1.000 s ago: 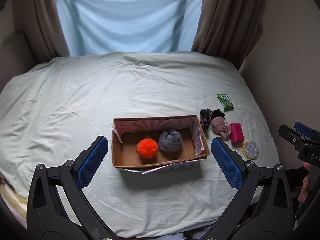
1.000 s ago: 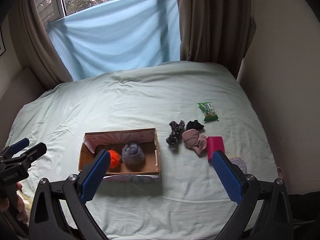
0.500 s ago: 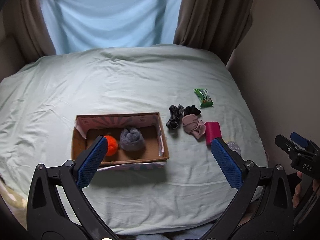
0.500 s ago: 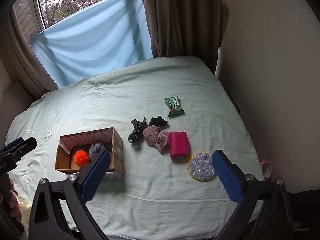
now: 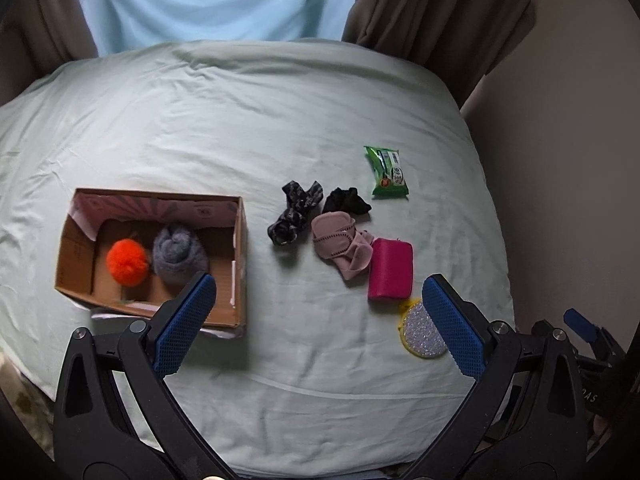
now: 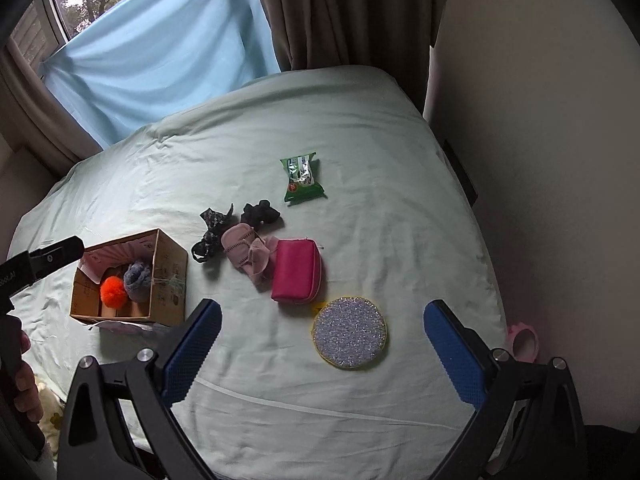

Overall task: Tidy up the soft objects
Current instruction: 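Grasp the pink slippers with the left tool while the right tool grasps the glitter sponge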

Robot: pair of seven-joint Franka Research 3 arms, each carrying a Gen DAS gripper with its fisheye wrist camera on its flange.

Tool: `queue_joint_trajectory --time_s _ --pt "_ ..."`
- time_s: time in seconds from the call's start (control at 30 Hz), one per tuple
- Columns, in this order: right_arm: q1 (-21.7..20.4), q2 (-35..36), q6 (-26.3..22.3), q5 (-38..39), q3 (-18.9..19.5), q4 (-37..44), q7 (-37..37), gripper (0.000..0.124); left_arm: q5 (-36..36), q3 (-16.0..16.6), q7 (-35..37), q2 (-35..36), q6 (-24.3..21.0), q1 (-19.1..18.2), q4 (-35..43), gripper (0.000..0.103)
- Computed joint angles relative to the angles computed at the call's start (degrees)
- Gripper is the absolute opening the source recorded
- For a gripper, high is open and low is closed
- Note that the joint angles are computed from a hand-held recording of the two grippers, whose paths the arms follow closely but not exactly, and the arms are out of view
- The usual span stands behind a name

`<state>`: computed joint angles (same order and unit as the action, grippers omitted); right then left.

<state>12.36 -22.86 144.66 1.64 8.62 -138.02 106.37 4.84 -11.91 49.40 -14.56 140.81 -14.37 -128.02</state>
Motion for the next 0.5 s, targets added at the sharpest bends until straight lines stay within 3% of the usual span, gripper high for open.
queue_joint_trajectory --time_s 0.5 --pt "-0.2 15.88 4.23 2.88 -3.41 2.31 1.96 0.101 -6.65 -1.44 -1.27 30.82 3.49 2.19 16.23 0.103"
